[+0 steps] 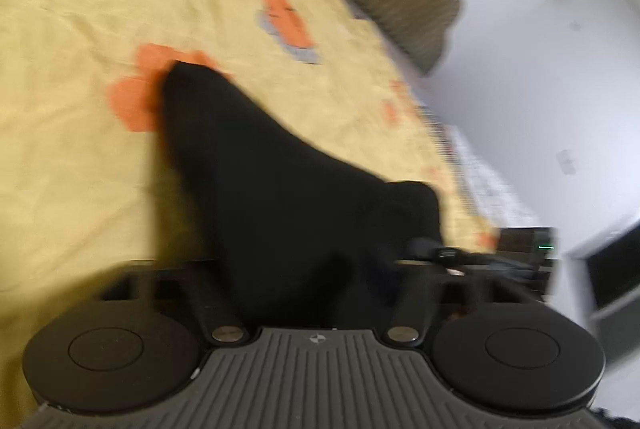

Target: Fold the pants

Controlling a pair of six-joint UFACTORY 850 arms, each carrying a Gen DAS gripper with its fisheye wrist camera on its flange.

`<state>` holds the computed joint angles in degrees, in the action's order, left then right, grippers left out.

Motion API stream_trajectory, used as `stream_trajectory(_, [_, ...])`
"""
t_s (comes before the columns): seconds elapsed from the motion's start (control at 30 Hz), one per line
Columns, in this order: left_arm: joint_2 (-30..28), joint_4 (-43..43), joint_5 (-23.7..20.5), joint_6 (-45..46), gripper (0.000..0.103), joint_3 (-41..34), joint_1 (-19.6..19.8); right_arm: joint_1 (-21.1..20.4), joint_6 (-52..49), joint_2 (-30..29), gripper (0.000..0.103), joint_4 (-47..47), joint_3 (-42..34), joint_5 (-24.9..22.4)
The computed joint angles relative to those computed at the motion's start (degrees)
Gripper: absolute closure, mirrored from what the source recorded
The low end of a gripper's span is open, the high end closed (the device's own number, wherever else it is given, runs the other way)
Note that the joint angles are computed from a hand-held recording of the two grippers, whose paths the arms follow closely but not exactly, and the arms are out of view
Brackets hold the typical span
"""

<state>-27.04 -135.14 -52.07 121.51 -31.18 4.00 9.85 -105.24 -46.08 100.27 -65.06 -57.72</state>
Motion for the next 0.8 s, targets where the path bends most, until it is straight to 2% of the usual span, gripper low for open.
stream_trajectory(0.03, [0.4, -0.4, 0.1, -0.3, 0.082, 0.5, 0.4, -0.3, -0.1, 0.4, 0.073, 0.8, 0.8, 0.0])
stream_trajectory(0.07, [0.3, 0.4, -1.7, -2.1, 0.089, 1.1, 1.5, -0.4, -0.7, 1.1, 0.075, 1.8, 1.8, 0.1])
stream_trajectory(0.13, [1.3, -0.6, -5.1, -2.2, 0.091, 3.2, 2.7, 0.1, -3.0, 3.2, 0.077, 4.7, 4.3, 0.9])
stream_trajectory(0.17, [2.7, -2.1, -5.1, -0.2, 0.091, 4.5, 2.6, 0.7, -4.1, 4.3, 0.078, 6.2, 5.3, 1.4])
stream_trajectory(0.23, [6.6, -6.3, -3.7, 4.2, 0.091, 7.3, 1.3, 1.7, -5.9, 6.5, 0.078, 8.5, 7.3, 0.9])
stream_trajectory(0.33, [13.7, -8.7, -1.9, 7.4, 0.091, 11.7, 2.0, 3.3, -7.4, 9.2, 0.078, 10.2, 9.3, -1.4])
stream_trajectory(0.4, [19.4, -8.8, 0.2, 8.4, 0.092, 14.3, 3.7, 4.6, -7.6, 10.5, 0.078, 10.5, 9.9, -2.7])
stream_trajectory(0.5, [27.0, -7.5, 5.6, 8.7, 0.092, 16.5, 6.4, 6.6, -6.4, 11.3, 0.078, 10.5, 9.9, -4.1])
stream_trajectory(0.57, [28.8, -5.1, 9.2, 7.5, 0.091, 16.0, 8.1, 8.1, -5.6, 10.7, 0.078, 10.8, 9.1, -4.1])
stream_trajectory(0.63, [27.3, -1.3, 12.2, 3.7, 0.091, 14.5, 9.5, 9.5, -4.6, 9.4, 0.078, 11.2, 7.7, -2.9])
stream_trajectory(0.7, [23.2, -0.2, 13.0, 3.2, 0.082, 12.9, 9.9, 10.9, -2.9, 7.6, 0.077, 12.1, 5.8, 0.1])
stream_trajectory(0.73, [20.6, -2.0, 15.0, 4.1, 0.075, 11.4, 9.1, 11.8, -3.3, 7.1, 0.071, 12.6, 4.9, 3.9])
stream_trajectory(0.8, [17.3, -7.9, 19.6, 7.5, 0.063, 9.5, 7.7, 14.4, -7.2, 7.5, 0.058, 17.4, 4.2, 15.7])
